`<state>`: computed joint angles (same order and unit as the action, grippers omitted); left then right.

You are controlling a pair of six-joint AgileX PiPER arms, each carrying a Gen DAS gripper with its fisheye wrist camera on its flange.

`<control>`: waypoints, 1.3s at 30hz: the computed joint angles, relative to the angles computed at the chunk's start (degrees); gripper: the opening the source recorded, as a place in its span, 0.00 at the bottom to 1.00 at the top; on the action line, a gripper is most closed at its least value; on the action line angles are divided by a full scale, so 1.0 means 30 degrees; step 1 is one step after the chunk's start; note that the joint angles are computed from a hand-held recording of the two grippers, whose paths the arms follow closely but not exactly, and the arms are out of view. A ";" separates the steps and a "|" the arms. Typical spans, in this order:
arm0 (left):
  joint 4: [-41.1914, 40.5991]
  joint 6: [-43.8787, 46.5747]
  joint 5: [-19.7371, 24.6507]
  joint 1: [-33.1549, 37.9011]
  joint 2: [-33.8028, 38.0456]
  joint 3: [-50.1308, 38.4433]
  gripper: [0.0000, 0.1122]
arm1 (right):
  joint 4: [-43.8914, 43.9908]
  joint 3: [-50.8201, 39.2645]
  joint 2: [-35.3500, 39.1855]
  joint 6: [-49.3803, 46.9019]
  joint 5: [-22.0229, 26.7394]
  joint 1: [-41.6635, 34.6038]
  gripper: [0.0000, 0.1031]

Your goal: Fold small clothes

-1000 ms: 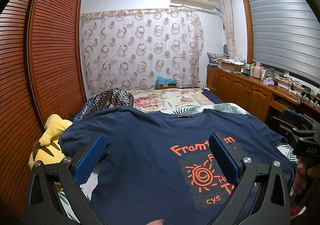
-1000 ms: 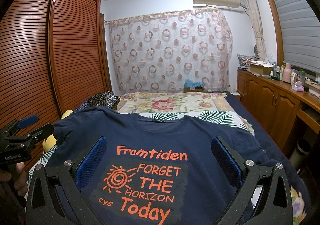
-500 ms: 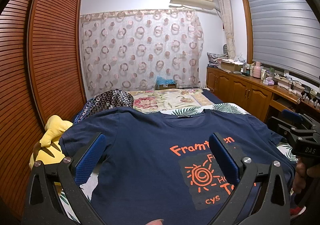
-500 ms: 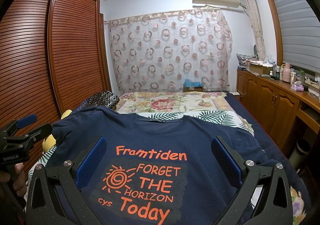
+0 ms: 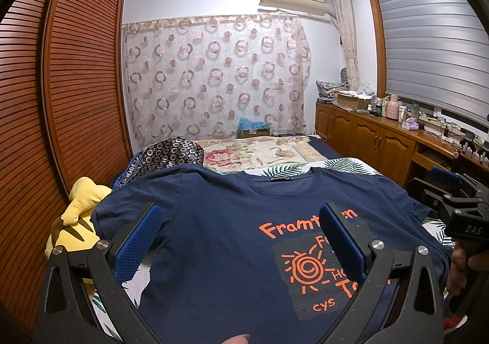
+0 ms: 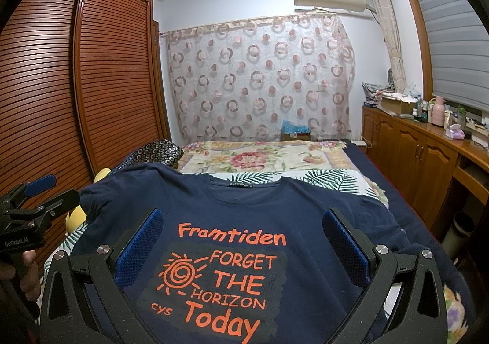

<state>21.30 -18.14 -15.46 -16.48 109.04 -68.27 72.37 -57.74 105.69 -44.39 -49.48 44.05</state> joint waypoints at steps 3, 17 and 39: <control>-0.0044 0.0051 -0.0002 -0.0005 -0.0001 0.0004 0.92 | 0.0049 -0.0019 -0.0005 -0.0040 -0.0010 0.0022 1.00; -0.0173 0.0197 -0.0015 -0.0016 -0.0013 0.0036 0.92 | 0.0142 -0.0147 0.0004 -0.0246 0.0088 0.0095 1.00; 1.3009 -1.1961 0.0878 0.2675 0.2063 -0.2632 0.92 | -0.1106 -0.1479 0.0856 -0.1136 0.3340 -0.1496 1.00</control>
